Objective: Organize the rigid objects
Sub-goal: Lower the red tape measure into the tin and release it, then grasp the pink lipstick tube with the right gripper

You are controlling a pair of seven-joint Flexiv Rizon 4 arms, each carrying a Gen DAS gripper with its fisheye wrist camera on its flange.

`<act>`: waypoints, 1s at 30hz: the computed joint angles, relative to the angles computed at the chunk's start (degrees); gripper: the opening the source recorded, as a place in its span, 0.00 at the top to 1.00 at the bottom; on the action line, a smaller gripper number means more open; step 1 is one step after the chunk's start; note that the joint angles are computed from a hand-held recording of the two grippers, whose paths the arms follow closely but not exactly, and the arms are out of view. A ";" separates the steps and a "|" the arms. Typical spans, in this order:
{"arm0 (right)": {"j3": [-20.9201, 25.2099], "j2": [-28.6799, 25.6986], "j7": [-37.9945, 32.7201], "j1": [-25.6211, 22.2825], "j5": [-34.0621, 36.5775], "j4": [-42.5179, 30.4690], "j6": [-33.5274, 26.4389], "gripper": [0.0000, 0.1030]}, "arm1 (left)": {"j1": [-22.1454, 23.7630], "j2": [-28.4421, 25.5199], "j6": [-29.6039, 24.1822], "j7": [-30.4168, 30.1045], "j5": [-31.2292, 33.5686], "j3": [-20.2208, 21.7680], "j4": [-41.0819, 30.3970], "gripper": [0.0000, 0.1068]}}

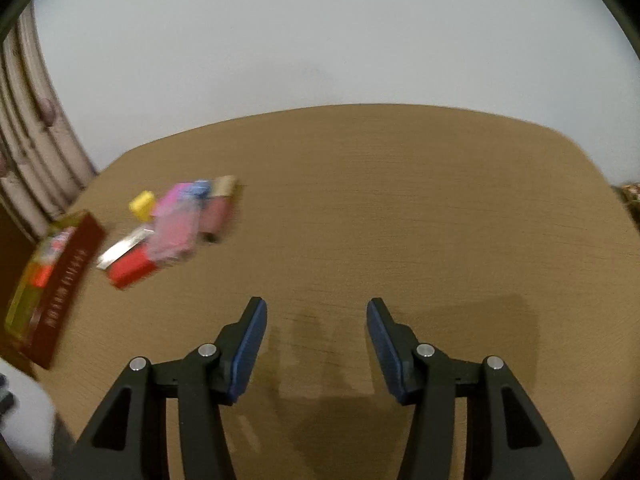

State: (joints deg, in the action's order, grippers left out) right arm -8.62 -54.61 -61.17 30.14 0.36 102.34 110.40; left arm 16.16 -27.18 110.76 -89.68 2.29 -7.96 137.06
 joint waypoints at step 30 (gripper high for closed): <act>12.75 -14.27 -0.78 -8.35 -14.56 -41.61 -40.95 0.80 | 8.30 -1.72 -7.02 4.29 -0.82 -8.79 0.01 0.21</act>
